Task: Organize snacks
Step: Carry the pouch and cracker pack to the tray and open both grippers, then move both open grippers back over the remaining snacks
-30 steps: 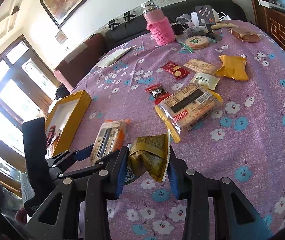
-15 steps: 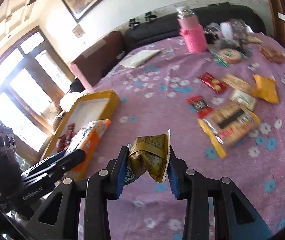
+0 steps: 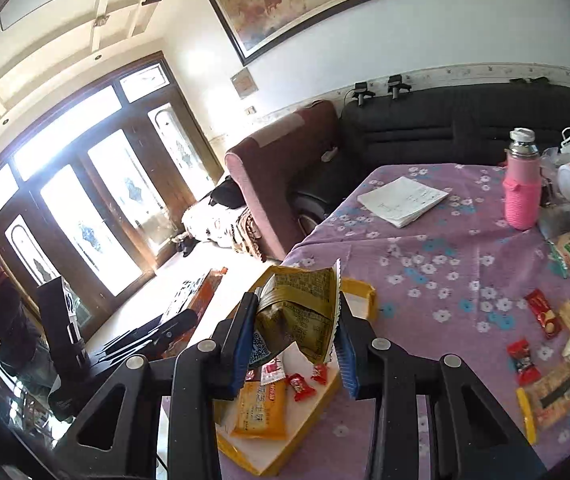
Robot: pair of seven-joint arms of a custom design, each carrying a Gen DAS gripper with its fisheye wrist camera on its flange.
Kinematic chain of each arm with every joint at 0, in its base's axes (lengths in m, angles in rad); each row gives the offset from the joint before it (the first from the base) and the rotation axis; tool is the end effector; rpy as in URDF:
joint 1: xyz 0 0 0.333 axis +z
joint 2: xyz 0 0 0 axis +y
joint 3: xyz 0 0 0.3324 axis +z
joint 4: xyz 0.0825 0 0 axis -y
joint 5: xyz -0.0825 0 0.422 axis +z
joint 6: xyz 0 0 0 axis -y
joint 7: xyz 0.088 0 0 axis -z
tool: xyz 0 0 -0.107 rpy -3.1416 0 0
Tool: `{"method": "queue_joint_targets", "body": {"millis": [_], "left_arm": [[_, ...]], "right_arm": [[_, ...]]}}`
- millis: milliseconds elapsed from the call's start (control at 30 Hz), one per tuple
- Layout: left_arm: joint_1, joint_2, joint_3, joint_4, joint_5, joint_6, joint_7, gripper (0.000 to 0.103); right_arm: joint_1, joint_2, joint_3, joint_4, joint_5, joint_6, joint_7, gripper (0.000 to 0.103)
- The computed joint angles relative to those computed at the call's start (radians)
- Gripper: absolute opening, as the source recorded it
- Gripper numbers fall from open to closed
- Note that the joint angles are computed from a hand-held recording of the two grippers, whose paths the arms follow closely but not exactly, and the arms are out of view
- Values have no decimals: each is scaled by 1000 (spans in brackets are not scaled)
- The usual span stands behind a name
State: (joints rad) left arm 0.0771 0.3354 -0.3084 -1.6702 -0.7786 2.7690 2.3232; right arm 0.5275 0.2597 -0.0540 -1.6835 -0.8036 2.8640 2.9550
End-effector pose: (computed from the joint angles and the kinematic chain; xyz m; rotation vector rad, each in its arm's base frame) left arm 0.7278 -0.1112 0.4961 -1.5257 2.0691 -1.2437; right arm 0.6210 0.3677 0.5456 -1.3491 1.6954 -0.5151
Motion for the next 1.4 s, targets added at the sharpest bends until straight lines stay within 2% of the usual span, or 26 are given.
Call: {"method": "queue_joint_targets", "body": {"millis": [67, 167, 267, 567, 733, 933, 1133, 1267, 1300, 1400], "left_arm": [[-27, 50, 34, 47, 74, -8, -70, 55], [-38, 111, 42, 95, 157, -16, -126, 55], [-32, 172, 33, 160, 214, -67, -171, 55], [-55, 337, 56, 357, 380, -220, -364, 55], [-55, 357, 53, 381, 431, -229, -401, 55], [-19, 320, 11, 336, 400, -189, -351, 56], [56, 141, -70, 106, 245, -63, -171, 57], [95, 0, -116, -54, 67, -8, -18, 69], [97, -37, -123, -95, 24, 10, 17, 74], [60, -122, -103, -190, -18, 65, 57, 83]], "right_arm": [[-31, 115, 51, 120, 131, -64, -143, 37], [-49, 233, 86, 221, 269, -98, -264, 37], [-56, 354, 106, 347, 375, -161, -361, 36], [-12, 603, 64, 677, 557, -368, -525, 36], [4, 661, 33, 763, 608, -409, -564, 40], [37, 576, -17, 637, 587, -335, -499, 45], [80, 360, -70, 314, 490, -154, -356, 49], [107, 237, -103, 140, 396, -71, -250, 50], [121, 204, -120, 96, 357, -57, -210, 50], [161, 80, -178, -73, 211, -9, -50, 52]]}}
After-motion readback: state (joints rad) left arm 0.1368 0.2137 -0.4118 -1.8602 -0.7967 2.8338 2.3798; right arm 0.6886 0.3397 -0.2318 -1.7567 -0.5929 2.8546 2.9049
